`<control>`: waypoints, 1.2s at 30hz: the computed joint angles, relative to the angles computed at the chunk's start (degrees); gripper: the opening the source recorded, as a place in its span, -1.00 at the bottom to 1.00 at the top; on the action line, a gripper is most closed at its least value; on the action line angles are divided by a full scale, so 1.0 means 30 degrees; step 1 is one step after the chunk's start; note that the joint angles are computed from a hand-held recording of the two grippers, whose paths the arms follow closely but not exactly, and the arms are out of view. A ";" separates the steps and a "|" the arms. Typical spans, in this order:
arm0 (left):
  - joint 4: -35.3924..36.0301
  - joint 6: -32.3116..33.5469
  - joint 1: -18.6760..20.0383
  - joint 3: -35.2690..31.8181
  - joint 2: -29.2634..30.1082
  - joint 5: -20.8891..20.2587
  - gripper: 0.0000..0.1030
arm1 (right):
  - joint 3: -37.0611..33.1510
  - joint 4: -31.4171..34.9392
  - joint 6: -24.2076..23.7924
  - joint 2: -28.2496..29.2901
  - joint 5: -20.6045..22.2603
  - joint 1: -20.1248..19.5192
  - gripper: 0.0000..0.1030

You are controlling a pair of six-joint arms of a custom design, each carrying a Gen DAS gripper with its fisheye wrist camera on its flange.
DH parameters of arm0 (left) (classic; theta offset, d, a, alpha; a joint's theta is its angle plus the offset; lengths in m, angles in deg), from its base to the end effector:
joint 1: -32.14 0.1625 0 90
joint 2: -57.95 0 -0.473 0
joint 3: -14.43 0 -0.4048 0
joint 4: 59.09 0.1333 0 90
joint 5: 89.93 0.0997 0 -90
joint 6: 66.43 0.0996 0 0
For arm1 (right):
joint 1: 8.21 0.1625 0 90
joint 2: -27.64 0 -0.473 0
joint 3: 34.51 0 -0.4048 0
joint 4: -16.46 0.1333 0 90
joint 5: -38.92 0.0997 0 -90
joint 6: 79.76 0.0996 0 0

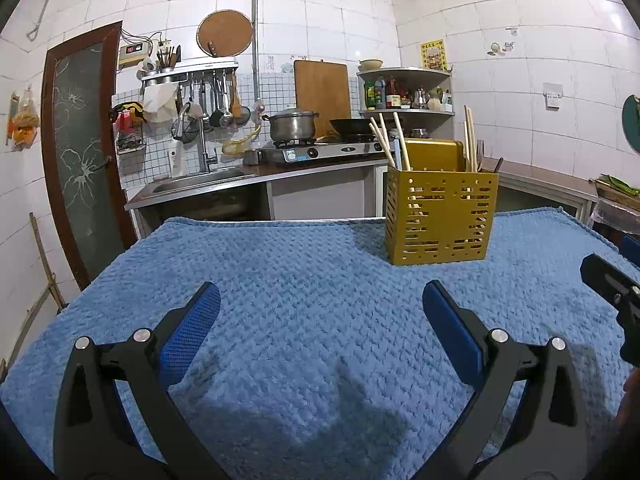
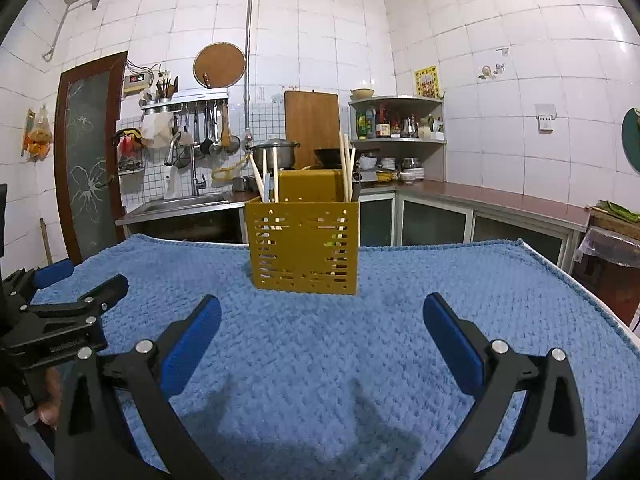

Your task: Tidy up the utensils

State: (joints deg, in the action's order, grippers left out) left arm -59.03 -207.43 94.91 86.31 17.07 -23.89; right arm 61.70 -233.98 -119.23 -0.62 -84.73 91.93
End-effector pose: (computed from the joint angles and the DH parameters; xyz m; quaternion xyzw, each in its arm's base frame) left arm -0.1800 -0.7296 0.1312 0.3797 0.7691 -0.4602 0.2291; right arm 0.1908 -0.6232 0.1145 0.0879 -0.6886 0.6182 0.3687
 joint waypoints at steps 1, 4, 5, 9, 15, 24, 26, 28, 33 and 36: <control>0.0032 -0.0019 0.0002 -0.0010 0.0000 0.0029 0.90 | 0.0041 -0.0003 0.0062 -0.0020 0.0027 -0.0024 0.91; 0.0186 -0.0076 0.0026 -0.0066 0.0005 0.0144 0.90 | 0.0050 0.0125 0.0279 -0.0053 -0.0025 -0.0050 0.91; 0.0223 -0.0087 0.0035 -0.0072 -0.0001 0.0204 0.90 | 0.0054 0.0185 0.0335 -0.0062 -0.0054 -0.0063 0.91; 0.0134 -0.0061 0.0051 0.0050 -0.0094 0.0422 0.90 | 0.0091 0.0205 0.0438 -0.0083 -0.0062 -0.0097 0.91; 0.0036 -0.0067 0.0072 0.0175 -0.0170 0.0582 0.90 | 0.0057 0.0148 0.0440 -0.0060 -0.0073 -0.0091 0.91; -0.0224 0.0056 0.0087 0.0408 -0.0287 0.0753 0.90 | 0.0076 0.0144 0.0434 -0.0055 -0.0038 -0.0083 0.91; -0.0256 0.0063 0.0100 0.0455 -0.0320 0.0808 0.90 | 0.0082 0.0136 0.0409 -0.0049 -0.0031 -0.0079 0.92; -0.0231 0.0046 0.0112 0.0443 -0.0323 0.0824 0.90 | 0.0099 0.0108 0.0365 -0.0047 0.0003 -0.0077 0.91; -0.0054 -0.0077 0.0141 0.0320 -0.0277 0.0896 0.90 | 0.0146 0.0119 0.0363 -0.0037 -0.0005 -0.0035 0.92; 0.0038 -0.0083 0.0156 0.0275 -0.0260 0.0945 0.90 | 0.0170 0.0107 0.0386 -0.0038 -0.0009 -0.0035 0.91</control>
State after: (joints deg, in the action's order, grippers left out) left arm -58.92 -207.68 95.38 87.13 16.29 -21.05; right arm 62.21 -233.66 -118.07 -0.73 -84.75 91.83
